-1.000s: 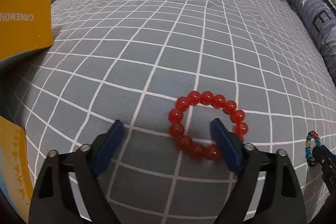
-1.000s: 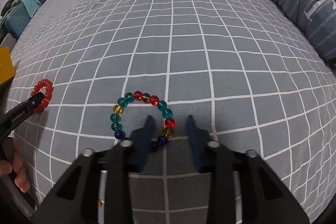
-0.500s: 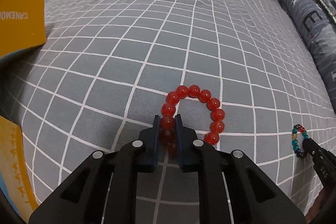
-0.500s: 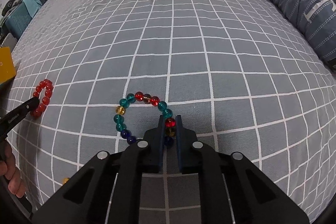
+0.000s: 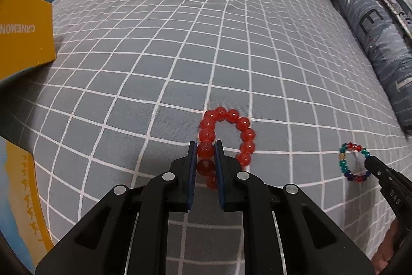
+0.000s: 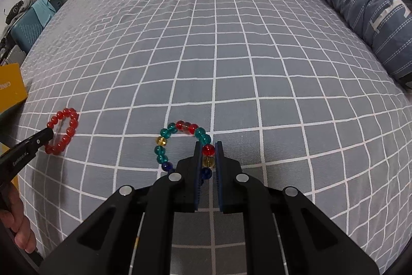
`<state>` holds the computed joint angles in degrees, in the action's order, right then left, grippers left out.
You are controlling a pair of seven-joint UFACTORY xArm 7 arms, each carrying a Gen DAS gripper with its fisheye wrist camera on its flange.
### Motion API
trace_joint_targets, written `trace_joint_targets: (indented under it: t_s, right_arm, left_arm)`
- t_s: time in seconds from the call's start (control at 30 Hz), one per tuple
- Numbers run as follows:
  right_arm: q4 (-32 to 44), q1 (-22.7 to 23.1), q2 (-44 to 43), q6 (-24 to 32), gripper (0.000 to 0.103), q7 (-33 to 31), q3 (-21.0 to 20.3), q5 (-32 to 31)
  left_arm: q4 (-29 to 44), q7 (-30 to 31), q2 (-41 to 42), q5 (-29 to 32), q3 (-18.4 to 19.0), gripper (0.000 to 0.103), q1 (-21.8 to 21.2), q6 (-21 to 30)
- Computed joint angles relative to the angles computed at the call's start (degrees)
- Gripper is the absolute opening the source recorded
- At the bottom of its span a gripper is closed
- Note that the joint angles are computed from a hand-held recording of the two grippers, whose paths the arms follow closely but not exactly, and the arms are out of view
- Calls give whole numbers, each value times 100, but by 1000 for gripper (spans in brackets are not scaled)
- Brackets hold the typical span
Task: Organize jewelry
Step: 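Grasp the multicolour bead bracelet with the right tool while the left tool grasps the red bead bracelet, then lift both held bracelets and carry them over the white box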
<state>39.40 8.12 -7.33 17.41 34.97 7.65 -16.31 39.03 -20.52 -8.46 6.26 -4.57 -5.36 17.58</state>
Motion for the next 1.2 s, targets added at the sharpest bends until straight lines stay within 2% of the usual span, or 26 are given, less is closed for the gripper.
trace_joint_targets:
  t_s: [0.67, 1.2]
  right_arm:
    - [-138, 86, -1124, 557, 9, 65, 368, 128]
    - [-233, 273, -1974, 1141, 9, 209, 691, 232]
  left_arm:
    - [-467, 737, -1582, -674, 56, 13, -315, 751]
    - [-783, 929, -2856, -676, -5, 13, -226, 1391]
